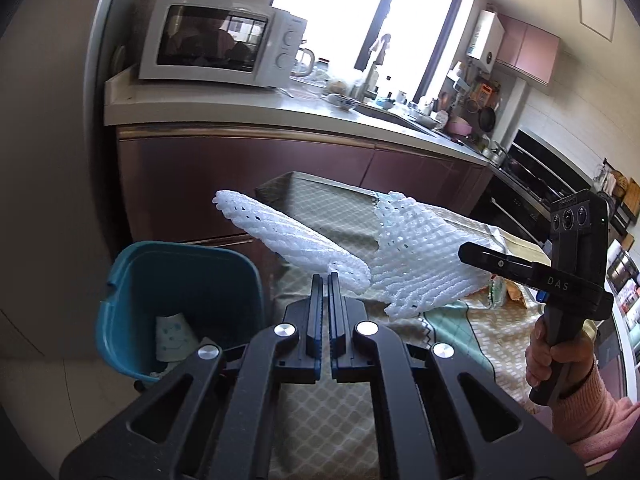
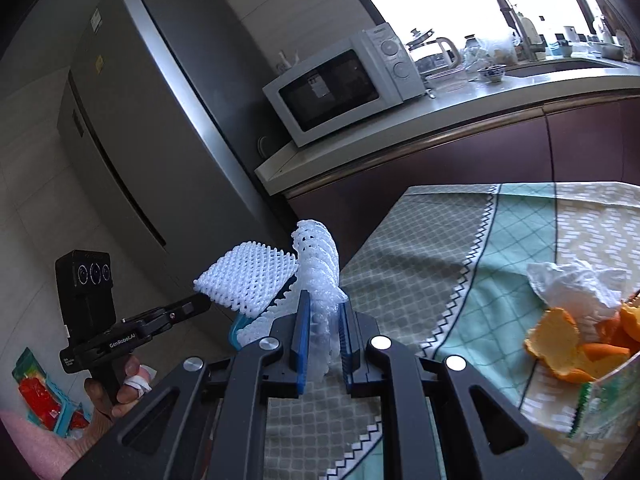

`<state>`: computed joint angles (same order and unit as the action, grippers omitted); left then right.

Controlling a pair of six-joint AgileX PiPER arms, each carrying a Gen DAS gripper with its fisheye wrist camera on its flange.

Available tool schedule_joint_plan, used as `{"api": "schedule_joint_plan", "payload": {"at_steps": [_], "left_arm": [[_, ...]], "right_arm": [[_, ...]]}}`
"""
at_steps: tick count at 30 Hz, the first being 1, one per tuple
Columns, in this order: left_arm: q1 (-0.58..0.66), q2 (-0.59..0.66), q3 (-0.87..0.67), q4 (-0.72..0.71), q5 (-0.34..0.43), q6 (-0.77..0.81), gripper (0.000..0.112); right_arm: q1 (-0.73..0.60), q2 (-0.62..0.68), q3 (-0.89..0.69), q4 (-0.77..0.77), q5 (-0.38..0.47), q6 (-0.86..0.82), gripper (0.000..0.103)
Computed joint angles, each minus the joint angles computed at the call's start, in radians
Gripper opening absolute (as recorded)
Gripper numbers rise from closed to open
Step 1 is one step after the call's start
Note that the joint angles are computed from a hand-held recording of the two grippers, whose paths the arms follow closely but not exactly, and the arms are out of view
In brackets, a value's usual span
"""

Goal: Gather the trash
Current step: 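Carry both foam nets to the teal bin and open both tools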

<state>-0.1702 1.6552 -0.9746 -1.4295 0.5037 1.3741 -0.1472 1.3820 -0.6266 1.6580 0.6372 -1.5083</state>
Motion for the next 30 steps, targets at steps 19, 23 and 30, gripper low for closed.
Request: {"api": "schedule_joint_plan", "payload": {"at_steps": [19, 23, 30], "left_arm": [[0.156, 0.206, -0.080, 0.135, -0.030, -0.083, 0.003], [0.142, 0.263, -0.115, 0.183, -0.045, -0.130, 0.003], [0.109, 0.341, -0.170, 0.280, -0.079, -0.229, 0.003]], "right_arm": [[0.389, 0.380, -0.411, -0.365, -0.300, 0.413, 0.013], [0.431, 0.451, -0.502, -0.629, -0.326, 0.671, 0.013], [0.476, 0.545, -0.606, -0.930, -0.334, 0.973, 0.018]]}}
